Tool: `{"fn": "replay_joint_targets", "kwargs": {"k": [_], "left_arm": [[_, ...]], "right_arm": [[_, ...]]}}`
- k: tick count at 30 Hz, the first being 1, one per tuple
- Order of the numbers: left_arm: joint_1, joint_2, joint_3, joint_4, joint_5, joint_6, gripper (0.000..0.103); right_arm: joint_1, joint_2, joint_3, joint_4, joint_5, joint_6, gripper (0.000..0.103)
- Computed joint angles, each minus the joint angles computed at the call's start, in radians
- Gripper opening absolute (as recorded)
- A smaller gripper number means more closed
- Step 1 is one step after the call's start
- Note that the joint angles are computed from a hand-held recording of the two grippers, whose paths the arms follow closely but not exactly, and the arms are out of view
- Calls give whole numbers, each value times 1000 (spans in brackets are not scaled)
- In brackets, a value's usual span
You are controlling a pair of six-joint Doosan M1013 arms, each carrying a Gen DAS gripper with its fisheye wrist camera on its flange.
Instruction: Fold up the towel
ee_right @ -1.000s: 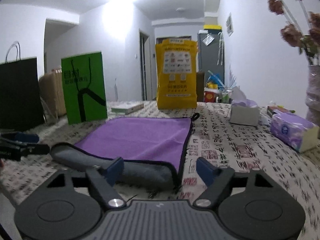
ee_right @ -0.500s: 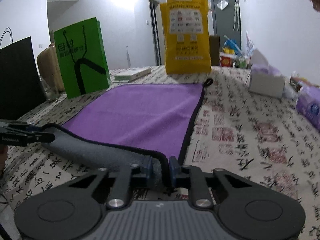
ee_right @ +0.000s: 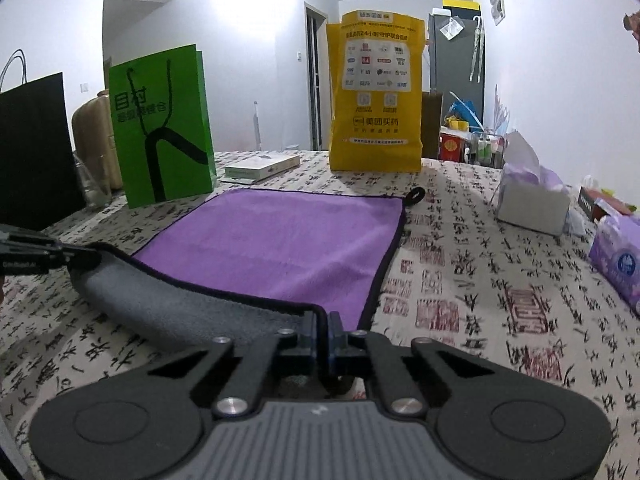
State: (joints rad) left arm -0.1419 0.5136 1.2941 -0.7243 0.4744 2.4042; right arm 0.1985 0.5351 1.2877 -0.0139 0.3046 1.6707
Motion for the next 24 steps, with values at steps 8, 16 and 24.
{"fn": "replay_joint_targets", "kwargs": {"k": [8, 16, 24], "left_arm": [[-5, 31, -55, 18, -11, -8, 6], [-6, 77, -133, 66, 22, -49, 6], [-8, 137, -236, 99, 45, -66, 6]], "right_arm": [[-6, 38, -68, -35, 25, 2, 5], [-14, 85, -145, -32, 66, -30, 5], [-26, 138, -234, -26, 105, -61, 5]]}}
